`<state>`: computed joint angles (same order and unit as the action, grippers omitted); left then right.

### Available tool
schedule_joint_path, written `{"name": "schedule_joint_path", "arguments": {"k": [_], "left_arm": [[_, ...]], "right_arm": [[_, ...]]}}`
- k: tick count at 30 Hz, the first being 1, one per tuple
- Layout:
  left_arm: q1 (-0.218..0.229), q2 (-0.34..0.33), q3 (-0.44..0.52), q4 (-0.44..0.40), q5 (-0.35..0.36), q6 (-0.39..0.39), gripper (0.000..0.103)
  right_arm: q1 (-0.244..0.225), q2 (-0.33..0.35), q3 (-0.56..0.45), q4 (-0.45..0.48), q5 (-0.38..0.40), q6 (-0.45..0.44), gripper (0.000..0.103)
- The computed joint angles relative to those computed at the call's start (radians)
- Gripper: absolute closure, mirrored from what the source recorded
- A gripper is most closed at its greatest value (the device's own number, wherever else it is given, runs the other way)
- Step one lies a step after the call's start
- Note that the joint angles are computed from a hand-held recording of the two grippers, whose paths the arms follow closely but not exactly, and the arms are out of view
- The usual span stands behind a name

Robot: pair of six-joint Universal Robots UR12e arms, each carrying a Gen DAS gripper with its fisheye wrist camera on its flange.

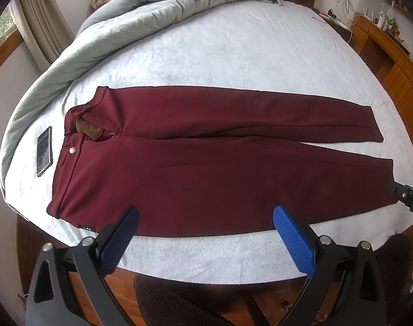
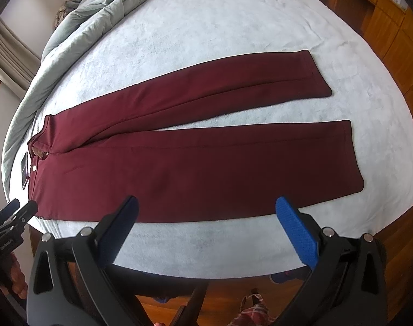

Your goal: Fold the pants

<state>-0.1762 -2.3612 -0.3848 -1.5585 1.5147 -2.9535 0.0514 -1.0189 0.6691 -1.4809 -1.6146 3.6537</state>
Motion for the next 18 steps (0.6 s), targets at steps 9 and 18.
{"name": "schedule_joint_path", "arguments": {"k": [9, 18], "left_arm": [[0.000, 0.002, -0.004, 0.003, 0.000, 0.000, 0.004], [0.001, 0.009, -0.019, 0.012, -0.001, 0.002, 0.004]], "right_arm": [[0.003, -0.004, 0.008, -0.006, -0.005, 0.001, 0.002], [0.002, -0.005, 0.010, -0.006, -0.002, 0.001, 0.002]]}}
